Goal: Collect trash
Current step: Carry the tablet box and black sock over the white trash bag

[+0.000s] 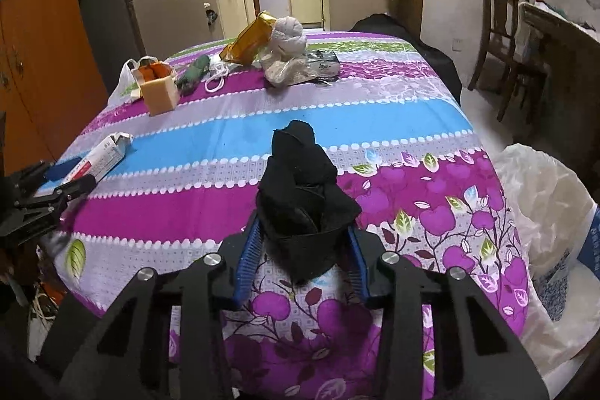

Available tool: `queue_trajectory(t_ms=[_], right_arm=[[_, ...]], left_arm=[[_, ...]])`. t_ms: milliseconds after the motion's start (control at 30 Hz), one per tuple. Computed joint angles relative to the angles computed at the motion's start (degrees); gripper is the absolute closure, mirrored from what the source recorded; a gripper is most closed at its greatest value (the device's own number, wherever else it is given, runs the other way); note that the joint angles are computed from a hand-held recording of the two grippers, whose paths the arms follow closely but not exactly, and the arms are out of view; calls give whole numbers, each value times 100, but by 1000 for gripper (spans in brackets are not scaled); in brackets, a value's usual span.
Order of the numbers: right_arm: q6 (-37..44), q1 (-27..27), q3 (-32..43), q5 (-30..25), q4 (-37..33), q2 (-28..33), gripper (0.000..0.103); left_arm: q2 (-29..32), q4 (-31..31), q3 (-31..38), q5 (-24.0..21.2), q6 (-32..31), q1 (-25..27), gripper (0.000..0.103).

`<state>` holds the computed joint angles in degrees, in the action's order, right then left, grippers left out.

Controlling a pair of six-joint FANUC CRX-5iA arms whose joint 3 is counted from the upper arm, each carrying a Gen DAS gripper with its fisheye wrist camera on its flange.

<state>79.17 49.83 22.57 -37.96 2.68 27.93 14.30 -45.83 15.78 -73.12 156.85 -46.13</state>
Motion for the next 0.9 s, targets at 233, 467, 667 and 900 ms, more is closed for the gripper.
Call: queue_trajectory(t_ms=[233, 467, 667, 900], right_arm=[[215, -56, 58, -143, -619, -229, 65], [478, -45, 44, -347, -1081, -366, 65], [417, -35, -37, -375, -986, -452, 65], [-53, -259, -290, 28, -240, -808, 65]], left_arm=[[208, -525, 662, -608, 151, -373, 57], [842, -351, 1654, -1331, -263, -374, 57], [1488, -273, 2681, -1828, -724, -342, 57], [2231, -641, 4207, -2017, -1602, -404, 57]])
